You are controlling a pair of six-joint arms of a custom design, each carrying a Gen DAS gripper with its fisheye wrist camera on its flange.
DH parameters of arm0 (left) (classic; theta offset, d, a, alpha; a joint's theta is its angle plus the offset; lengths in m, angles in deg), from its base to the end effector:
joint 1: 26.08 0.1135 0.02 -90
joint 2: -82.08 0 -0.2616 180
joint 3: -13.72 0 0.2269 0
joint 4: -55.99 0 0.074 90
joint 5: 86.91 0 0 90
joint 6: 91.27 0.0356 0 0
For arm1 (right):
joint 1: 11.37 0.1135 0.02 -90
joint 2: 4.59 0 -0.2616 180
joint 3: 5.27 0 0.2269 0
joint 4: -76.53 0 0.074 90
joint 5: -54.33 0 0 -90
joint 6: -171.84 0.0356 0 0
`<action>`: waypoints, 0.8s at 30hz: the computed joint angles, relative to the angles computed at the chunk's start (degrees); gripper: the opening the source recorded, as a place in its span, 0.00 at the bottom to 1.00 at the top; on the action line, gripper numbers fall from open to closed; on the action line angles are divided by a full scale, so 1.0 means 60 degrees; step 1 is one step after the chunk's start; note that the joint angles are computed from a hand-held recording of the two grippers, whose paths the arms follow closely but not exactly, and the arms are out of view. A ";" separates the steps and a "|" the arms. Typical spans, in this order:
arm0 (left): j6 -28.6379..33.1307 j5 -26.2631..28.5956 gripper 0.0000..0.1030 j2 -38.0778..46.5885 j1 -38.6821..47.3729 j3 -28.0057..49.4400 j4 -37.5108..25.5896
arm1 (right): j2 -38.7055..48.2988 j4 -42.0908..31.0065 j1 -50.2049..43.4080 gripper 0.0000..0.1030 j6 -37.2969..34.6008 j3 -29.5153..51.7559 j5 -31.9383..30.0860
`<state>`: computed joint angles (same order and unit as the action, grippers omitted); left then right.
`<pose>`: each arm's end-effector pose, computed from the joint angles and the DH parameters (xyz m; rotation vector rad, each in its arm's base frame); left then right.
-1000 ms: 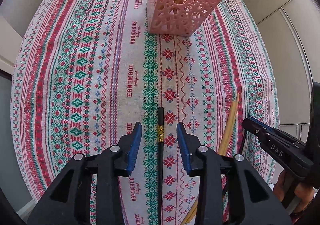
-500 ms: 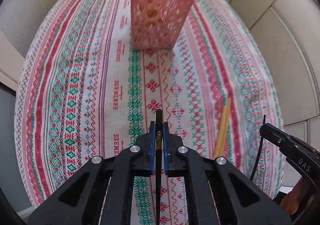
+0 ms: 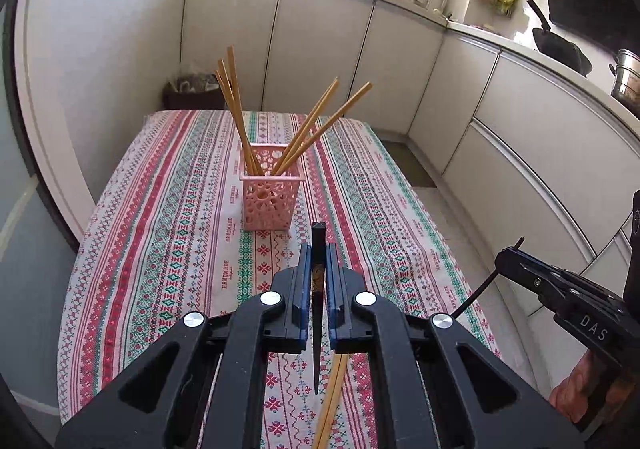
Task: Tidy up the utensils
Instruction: 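Carry both chopsticks to the pink basket, lower them in, open both tools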
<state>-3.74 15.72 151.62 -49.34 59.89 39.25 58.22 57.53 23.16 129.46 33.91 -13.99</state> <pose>0.1991 -0.0940 0.1985 0.5301 2.2353 -0.4851 0.1616 0.0952 0.1827 0.4470 2.2278 0.3257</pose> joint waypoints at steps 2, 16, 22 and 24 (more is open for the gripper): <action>-0.0194 -0.0129 0.06 -0.0226 -0.0035 0.0324 -0.0195 | -0.0170 0.0103 -0.0410 0.04 -0.0139 0.0042 -0.0292; -0.0536 -0.1319 0.06 0.2625 -0.0027 0.4393 0.1255 | 0.0589 0.1067 -0.2152 0.04 -0.1444 0.1072 -0.1337; -0.0547 -0.1668 0.06 0.4988 -0.0042 0.5734 0.2055 | 0.1790 0.1931 -0.2802 0.04 -0.1750 0.1239 -0.1962; -0.0621 -0.1506 0.07 0.5805 0.0091 0.6175 0.1868 | 0.2199 0.2099 -0.2965 0.04 -0.1710 0.1351 -0.2173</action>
<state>-7.47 6.68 186.46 -48.79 96.94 50.46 71.41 70.13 5.37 119.20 42.02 -27.03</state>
